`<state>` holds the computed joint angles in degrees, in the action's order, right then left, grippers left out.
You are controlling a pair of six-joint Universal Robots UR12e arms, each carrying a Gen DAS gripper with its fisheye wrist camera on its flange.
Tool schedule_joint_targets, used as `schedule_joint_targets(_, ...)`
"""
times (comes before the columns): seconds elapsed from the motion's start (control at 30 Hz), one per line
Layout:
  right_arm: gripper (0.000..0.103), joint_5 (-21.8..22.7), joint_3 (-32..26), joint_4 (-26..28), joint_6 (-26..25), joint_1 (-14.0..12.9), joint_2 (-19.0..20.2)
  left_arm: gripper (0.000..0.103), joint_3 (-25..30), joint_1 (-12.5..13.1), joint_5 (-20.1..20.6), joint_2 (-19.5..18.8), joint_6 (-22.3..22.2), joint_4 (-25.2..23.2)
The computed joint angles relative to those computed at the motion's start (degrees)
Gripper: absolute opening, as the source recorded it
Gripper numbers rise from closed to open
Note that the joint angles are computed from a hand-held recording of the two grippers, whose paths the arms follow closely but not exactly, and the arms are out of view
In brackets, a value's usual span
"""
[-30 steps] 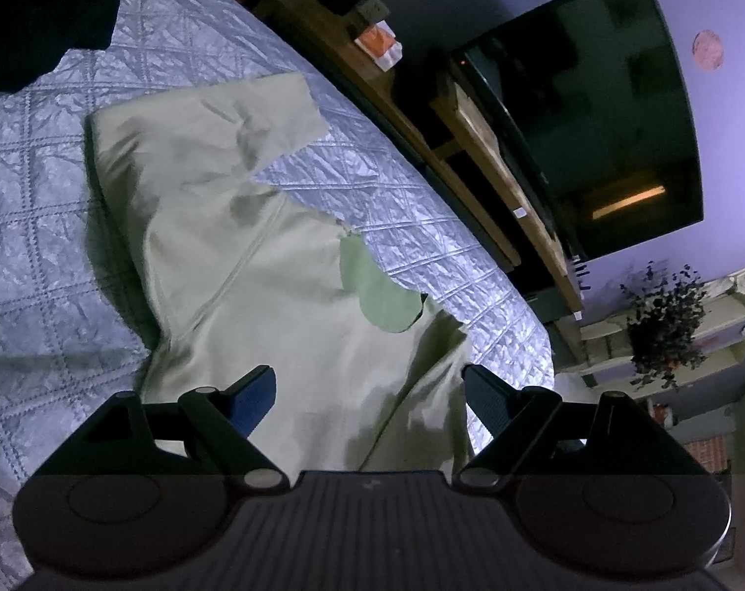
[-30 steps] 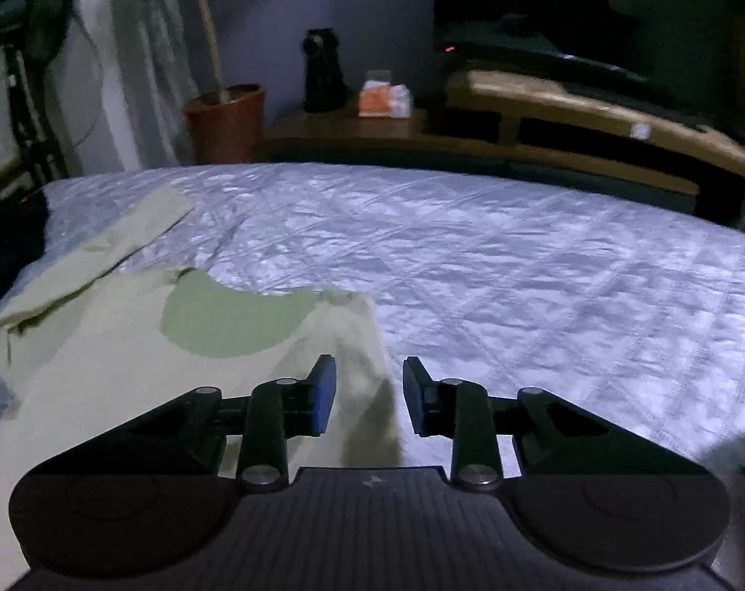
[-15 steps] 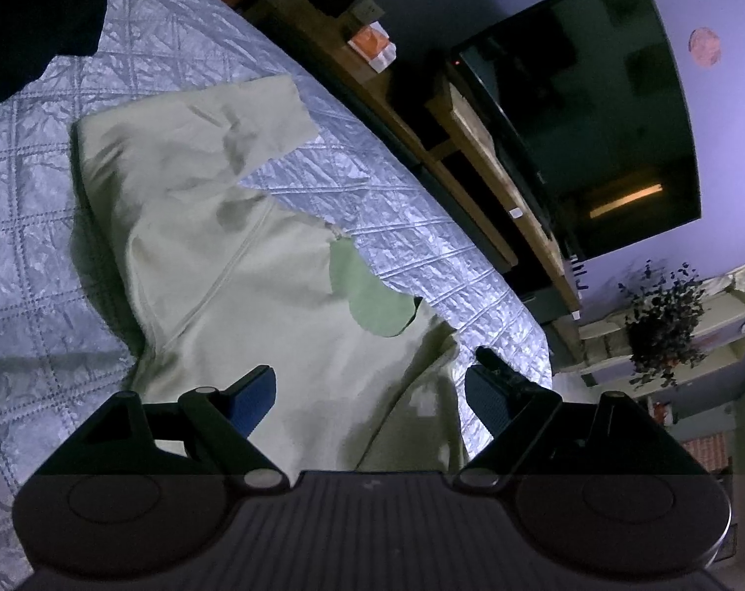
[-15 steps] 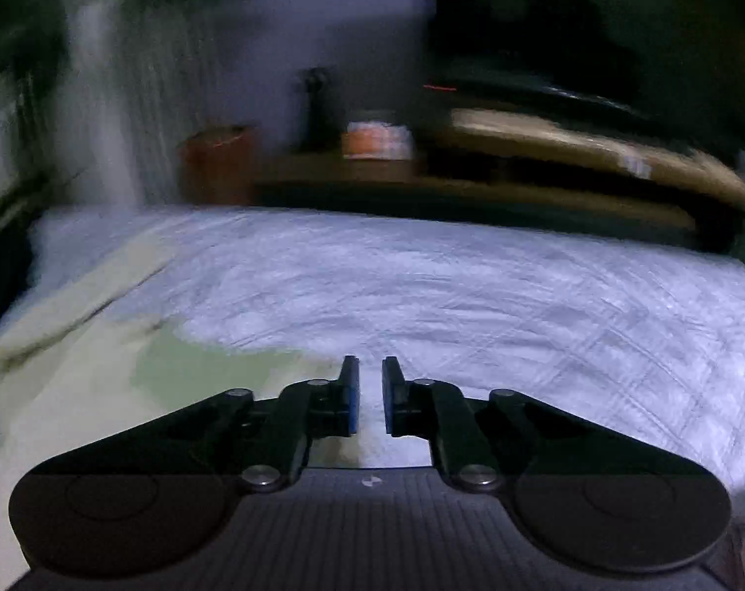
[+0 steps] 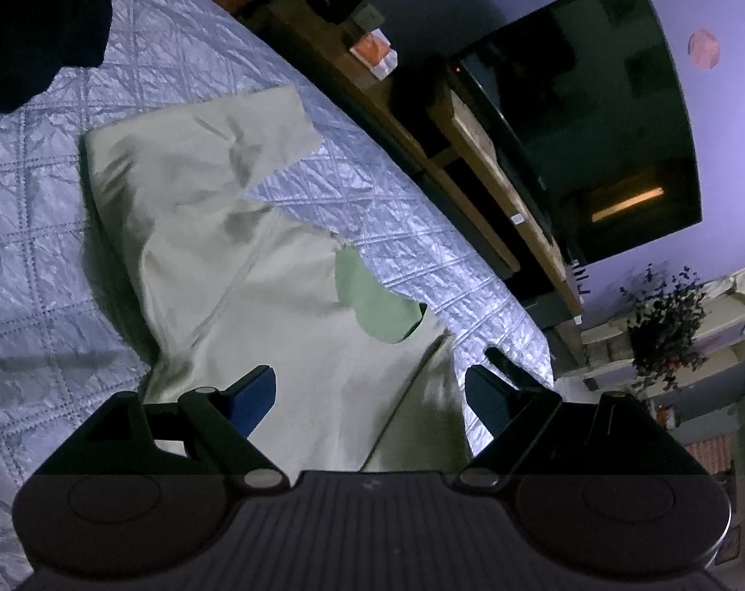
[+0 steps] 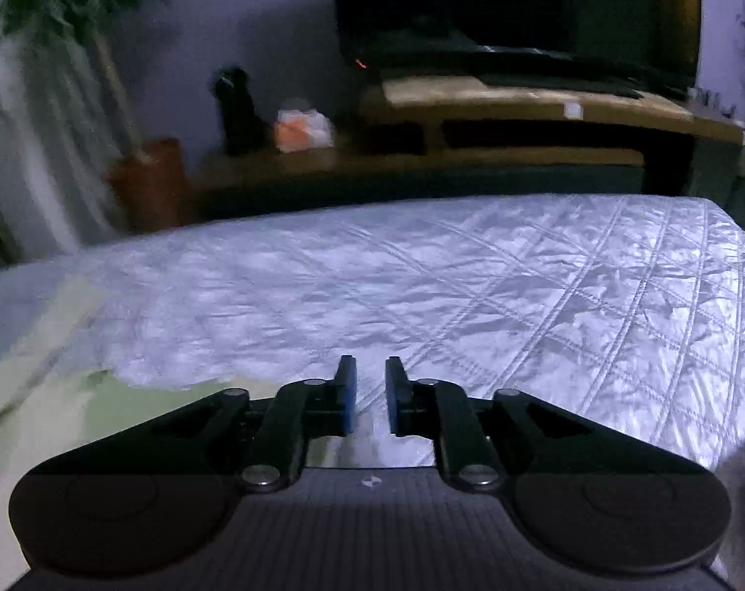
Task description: Fold clothes
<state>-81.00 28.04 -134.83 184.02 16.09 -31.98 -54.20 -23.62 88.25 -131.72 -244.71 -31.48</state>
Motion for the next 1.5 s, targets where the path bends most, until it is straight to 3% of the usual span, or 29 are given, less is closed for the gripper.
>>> schedule_joint_targets(0.07,0.027,4.32,9.95,-4.48,-3.53,-0.41,-5.44,0.082,-0.38,-0.01,0.52,0.28,-0.06,0.33)
schedule_joint_targets(0.13,0.033,5.9,16.06,-3.84,-7.77,-0.27,-8.91,0.082,-0.62,-0.02,0.77,0.46,-0.27,0.12)
schedule_joint_targets(0.2,0.031,5.63,19.31,-1.47,-8.59,-0.25,-10.53,0.082,-0.85,-0.02,1.0,0.63,-0.49,-0.11)
schedule_joint_targets(0.23,0.019,4.45,20.85,-3.17,-8.5,-0.3,-10.93,0.082,-0.91,-0.03,1.08,0.68,-0.59,-0.25)
schedule_joint_targets(0.27,0.02,1.12,22.01,-5.95,-8.42,-0.15,-11.17,0.082,-0.95,-0.03,1.25,0.72,-0.54,-0.33)
schedule_joint_targets(0.3,0.049,-4.03,21.85,-6.32,-7.21,0.22,-11.06,0.082,-0.95,-0.04,1.58,0.78,-0.37,-0.54)
schedule_joint_targets(0.37,0.03,-10.87,20.87,-4.63,-2.53,0.37,-10.88,0.082,-0.97,0.03,2.25,0.98,0.06,-0.95)
schedule_joint_targets(0.4,0.028,-12.12,21.04,-4.48,-1.12,0.27,-11.18,0.082,-1.09,0.11,2.5,1.13,0.16,-1.01)
schedule_joint_targets(0.47,0.028,-8.93,24.53,-7.83,-2.07,0.14,-13.53,0.082,-1.34,0.31,3.06,1.4,-0.07,-1.1)
schedule_joint_targets(0.57,0.041,-1.62,29.75,-8.96,-7.16,0.63,-17.05,0.082,-2.13,0.56,4.37,2.14,-0.4,-1.33)
schedule_joint_targets(0.6,0.052,-1.88,29.6,-6.78,-7.92,1.0,-17.01,0.082,-2.2,0.56,5.17,2.4,-0.03,-2.23)
schedule_joint_targets(0.67,0.053,-2.71,29.57,-3.84,-8.99,1.58,-16.91,0.082,-1.92,0.39,7.41,2.77,1.41,-5.05)
schedule_joint_targets(0.7,0.053,-3.81,30.45,-5.48,-8.69,1.43,-17.09,0.082,-1.89,0.35,8.25,3.0,2.2,-6.26)
schedule_joint_targets(0.73,0.066,-6.25,30.69,-6.19,-8.69,1.57,-17.1,0.082,-1.86,0.31,9.07,3.22,2.98,-7.43)
schedule_joint_targets(0.77,0.064,-10.96,29.9,-5.27,-9.86,2.35,-16.93,0.082,-1.97,0.35,9.36,3.47,3.47,-8.16)
schedule_joint_targets(0.83,0.043,-13.85,30.47,-6.1,-14.46,3.33,-17.81,0.082,-2.87,0.61,8.71,4.09,3.95,-7.64)
schedule_joint_targets(0.9,0.043,-8.48,33.87,-9.34,-15.2,3.79,-20.35,0.083,-4.59,0.94,7.85,4.96,3.61,-5.1)
schedule_joint_targets(0.97,0.043,0.9,38.05,-11.41,-17.55,4.23,-23.42,0.083,-6.41,1.31,6.24,5.77,3.27,-1.78)
schedule_joint_targets(1.03,0.041,8.3,40.85,-10.46,-23.42,5.27,-25.66,0.083,-8.02,1.85,2.69,6.33,3.28,1.87)
schedule_joint_targets(1.17,0.041,17.38,46.41,-6.11,-36.94,8.03,-29.0,0.086,-10.99,3.24,-7.89,7.11,1.69,9.01)
schedule_joint_targets(1.23,0.04,18.73,48.44,-5.6,-41.29,8.91,-30.18,0.086,-12.26,3.26,-8.79,7.75,1.85,10.78)
schedule_joint_targets(1.37,0.04,18.89,49.86,-2.55,-48.05,10.13,-31.37,0.089,-14.51,2.97,-5.85,9.57,2.85,10.08)
schedule_joint_targets(1.5,0.039,16.2,48.06,-0.59,-41.67,10.35,-30.13,0.089,-16.41,3.29,-5.03,10.42,0.75,12.37)
